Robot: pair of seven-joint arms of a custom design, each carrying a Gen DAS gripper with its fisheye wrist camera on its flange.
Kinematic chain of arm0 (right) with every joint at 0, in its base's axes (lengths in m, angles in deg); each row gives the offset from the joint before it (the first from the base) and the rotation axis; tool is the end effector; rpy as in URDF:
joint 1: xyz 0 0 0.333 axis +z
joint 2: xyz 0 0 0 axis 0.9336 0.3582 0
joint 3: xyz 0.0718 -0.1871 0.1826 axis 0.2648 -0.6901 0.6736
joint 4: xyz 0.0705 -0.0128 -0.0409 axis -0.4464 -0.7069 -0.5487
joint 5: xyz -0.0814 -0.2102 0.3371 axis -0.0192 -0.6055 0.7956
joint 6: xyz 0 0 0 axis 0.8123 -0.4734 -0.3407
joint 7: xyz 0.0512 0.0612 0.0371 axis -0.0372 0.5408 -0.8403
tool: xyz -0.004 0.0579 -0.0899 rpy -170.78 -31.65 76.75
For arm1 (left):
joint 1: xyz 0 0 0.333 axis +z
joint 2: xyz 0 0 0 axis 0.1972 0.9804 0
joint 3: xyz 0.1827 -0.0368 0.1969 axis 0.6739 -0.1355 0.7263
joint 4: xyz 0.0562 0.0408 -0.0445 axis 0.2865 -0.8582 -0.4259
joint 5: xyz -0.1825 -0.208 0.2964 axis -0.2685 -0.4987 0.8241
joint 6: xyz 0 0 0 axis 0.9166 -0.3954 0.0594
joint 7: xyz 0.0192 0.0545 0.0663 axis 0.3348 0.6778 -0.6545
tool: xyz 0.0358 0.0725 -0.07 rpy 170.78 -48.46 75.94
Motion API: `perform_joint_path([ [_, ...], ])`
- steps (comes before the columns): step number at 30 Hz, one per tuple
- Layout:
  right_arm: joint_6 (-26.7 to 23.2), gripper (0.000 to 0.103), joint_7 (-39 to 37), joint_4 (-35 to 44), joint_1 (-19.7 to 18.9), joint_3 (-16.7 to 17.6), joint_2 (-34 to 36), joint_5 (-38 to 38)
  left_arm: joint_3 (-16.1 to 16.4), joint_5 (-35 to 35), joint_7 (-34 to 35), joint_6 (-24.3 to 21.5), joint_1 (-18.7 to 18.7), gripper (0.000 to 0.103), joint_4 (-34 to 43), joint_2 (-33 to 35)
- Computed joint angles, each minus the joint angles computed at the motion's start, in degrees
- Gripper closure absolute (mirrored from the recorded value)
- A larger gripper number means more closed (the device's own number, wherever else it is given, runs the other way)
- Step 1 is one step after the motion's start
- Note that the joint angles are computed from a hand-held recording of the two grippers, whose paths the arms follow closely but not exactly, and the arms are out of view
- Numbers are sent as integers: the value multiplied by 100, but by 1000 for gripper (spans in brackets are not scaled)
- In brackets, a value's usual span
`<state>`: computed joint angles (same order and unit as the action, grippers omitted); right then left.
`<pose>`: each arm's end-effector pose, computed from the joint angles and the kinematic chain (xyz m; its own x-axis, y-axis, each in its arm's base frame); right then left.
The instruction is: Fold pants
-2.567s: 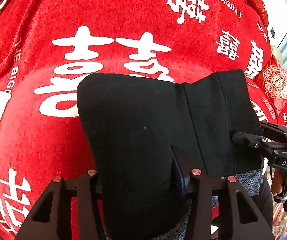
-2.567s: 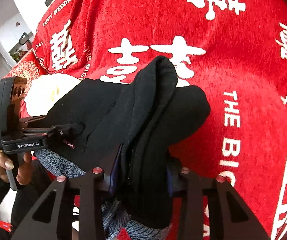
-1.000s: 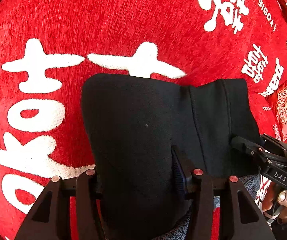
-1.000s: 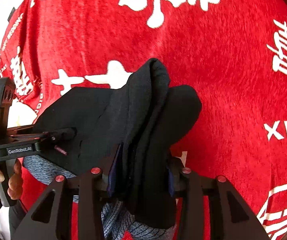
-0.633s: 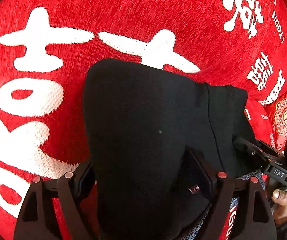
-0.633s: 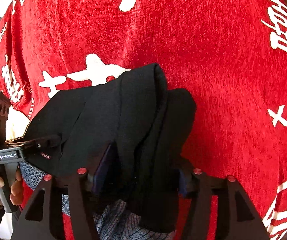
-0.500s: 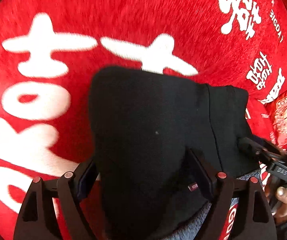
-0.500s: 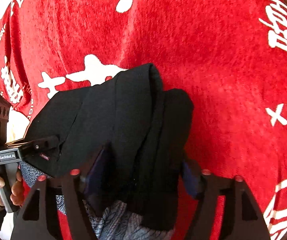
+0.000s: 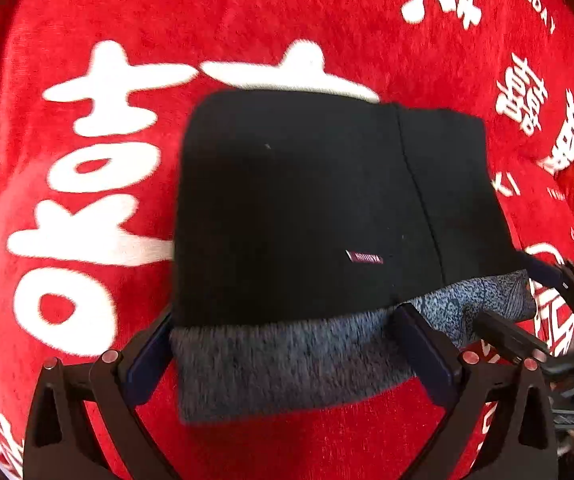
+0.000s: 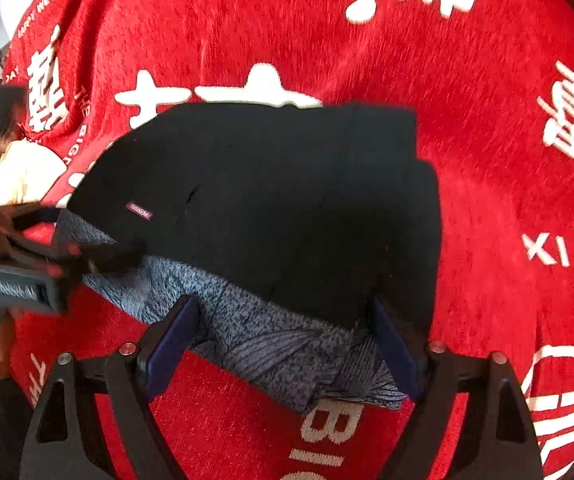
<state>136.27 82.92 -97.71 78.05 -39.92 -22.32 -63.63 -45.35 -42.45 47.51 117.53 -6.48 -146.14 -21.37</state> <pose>0.6928 0.2014 0.4690 0.6407 -0.7633 -0.0825 -0.6798 -0.5142 -0.5229 0.6476 -0.2828 0.4568 0.2316 -0.9542 0.1894 -0.8678 -0.2906 -0.4031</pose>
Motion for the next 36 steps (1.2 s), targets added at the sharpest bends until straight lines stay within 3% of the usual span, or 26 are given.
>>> perform_joint_path([
  [3, 545, 15, -56, -777, 38, -43, -680, -60, 112, 569, -447, -14, -211, 0, -336, -398],
  [5, 1026, 14, 341, -1293, 241, -211, -1112, -559, 91, 948, -751, -114, -304, 0, -511, -639],
  [9, 1247, 0, 1332, -1821, 508, -438, -1596, -1693, -62, 1672, -1317, -541, -414, 0, -742, -1047],
  [13, 1520, 0, 1657, -2505, 550, -451, -2112, -2224, -318, 1847, -1546, -531, -394, 0, -1118, -1399],
  [22, 2073, 0, 1763, -3627, 588, -469, -3049, -2306, -696, 1748, -2119, -176, -236, 0, -2010, -2114],
  [28, 2231, 0, 1836, -3822, 616, -521, -3222, -2296, -855, 2014, -2238, -457, -202, 0, -2024, -2193],
  [31, 2254, 0, 1845, -3870, 628, -535, -3262, -2270, -859, 1908, -2195, -249, -168, 0, -2131, -2284],
  [36, 2228, 0, 1825, -3888, 644, -550, -3282, -2247, -985, 2315, -2904, -505, -191, 0, -2124, -2381],
])
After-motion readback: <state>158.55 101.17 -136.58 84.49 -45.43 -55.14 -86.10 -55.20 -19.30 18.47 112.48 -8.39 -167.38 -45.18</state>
